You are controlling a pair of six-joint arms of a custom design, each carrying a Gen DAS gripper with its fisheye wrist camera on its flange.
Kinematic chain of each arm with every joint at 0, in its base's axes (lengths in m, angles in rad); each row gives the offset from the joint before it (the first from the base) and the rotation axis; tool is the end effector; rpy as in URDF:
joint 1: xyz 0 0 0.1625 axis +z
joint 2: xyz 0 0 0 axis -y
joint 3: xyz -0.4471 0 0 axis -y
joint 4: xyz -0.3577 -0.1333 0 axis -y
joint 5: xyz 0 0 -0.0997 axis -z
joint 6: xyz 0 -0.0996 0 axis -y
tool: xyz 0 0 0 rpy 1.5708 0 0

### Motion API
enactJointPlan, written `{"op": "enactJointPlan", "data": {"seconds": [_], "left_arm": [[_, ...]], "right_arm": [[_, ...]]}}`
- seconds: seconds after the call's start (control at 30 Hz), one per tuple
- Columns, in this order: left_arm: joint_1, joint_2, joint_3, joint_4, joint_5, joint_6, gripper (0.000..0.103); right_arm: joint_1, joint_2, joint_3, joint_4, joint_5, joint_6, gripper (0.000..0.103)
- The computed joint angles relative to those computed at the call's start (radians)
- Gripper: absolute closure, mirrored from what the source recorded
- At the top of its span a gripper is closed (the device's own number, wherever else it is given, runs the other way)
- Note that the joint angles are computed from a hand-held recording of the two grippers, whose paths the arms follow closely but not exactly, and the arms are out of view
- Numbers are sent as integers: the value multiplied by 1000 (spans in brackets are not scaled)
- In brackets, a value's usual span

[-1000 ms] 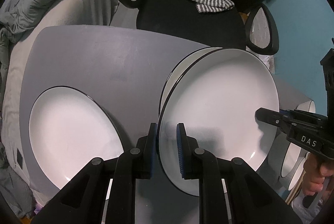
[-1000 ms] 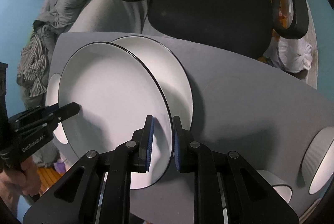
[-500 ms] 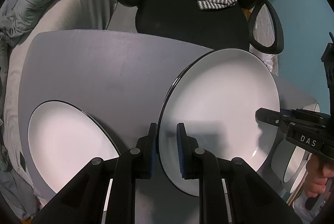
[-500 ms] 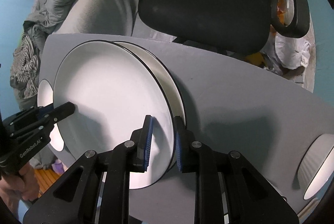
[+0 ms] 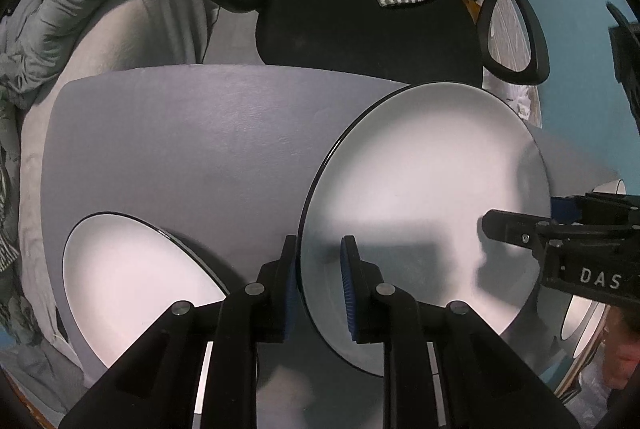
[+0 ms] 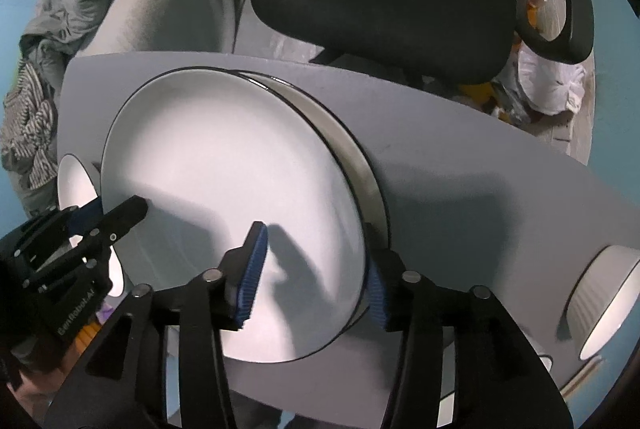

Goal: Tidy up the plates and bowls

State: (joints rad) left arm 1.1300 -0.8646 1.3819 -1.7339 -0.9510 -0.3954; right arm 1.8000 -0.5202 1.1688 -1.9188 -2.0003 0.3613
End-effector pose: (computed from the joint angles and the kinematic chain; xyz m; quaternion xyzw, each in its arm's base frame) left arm -0.1115 -0.6843 0.2152 0.0750 0.9360 0.0314 0.3425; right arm 0.2579 -0.7012 0.0526 -0.0319 -0.9660 -0.0787 0.2442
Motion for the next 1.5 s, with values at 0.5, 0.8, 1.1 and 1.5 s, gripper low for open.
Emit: {"op": "enactJointPlan", "data": {"seconds": [0.5, 0.8, 1.1, 1.5], "left_arm": [[-11, -4, 19, -18, 2, 31, 74], [-11, -20, 39, -30, -9, 18, 68], [-19, -42, 64, -34, 4, 14, 68], [-29, -125, 125, -65, -1, -9, 56]], "right_arm": [[-10, 66, -200, 314, 31, 140, 46], [-3, 68, -203, 320, 27, 158, 46], [2, 58, -196, 339, -3, 197, 42], [57, 12, -91, 214, -119, 128, 39]]}}
